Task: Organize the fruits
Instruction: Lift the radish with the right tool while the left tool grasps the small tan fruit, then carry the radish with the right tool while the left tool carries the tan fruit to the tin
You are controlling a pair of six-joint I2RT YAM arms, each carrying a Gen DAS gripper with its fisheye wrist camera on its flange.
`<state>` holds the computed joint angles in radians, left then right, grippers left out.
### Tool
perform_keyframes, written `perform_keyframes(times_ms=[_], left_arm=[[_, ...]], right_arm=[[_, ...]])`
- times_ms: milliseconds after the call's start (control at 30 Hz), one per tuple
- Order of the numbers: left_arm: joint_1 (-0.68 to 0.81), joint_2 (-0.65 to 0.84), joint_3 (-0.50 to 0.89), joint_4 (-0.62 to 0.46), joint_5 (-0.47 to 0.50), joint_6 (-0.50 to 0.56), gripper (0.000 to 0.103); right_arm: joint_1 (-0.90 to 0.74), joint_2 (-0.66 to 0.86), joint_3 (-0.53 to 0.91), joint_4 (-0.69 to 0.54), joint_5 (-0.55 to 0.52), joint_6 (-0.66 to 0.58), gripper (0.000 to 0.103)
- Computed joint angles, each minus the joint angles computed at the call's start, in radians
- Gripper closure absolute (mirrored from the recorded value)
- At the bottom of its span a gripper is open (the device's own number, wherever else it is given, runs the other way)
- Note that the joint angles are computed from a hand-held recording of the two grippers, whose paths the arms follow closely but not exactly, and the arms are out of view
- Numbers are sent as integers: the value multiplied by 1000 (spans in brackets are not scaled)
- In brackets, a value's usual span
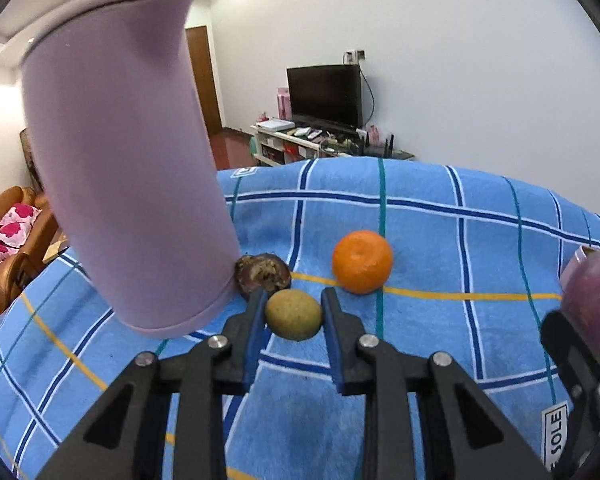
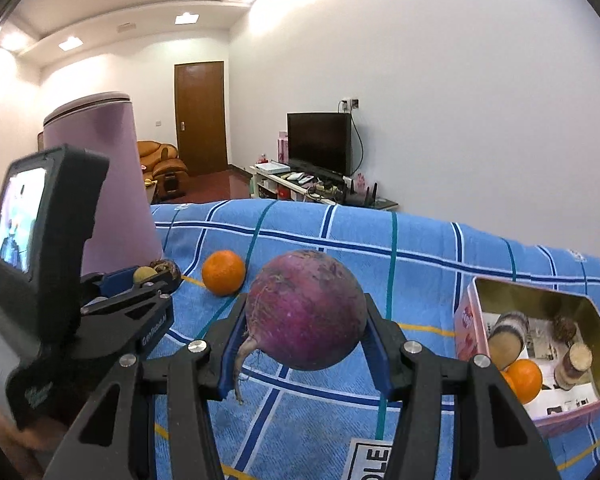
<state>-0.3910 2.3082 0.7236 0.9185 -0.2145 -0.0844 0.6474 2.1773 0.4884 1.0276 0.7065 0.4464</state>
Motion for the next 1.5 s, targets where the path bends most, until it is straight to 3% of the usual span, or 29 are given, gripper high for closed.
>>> perform_keyframes(times_ms=[533, 1500], left_arm=[[-50, -33, -88, 74, -24, -51, 74], [-173, -50, -196, 155, -91, -102, 74]], right_arm=[[67, -30, -53, -2, 111, 33, 49], [133, -89, -203, 5, 158, 147, 49]])
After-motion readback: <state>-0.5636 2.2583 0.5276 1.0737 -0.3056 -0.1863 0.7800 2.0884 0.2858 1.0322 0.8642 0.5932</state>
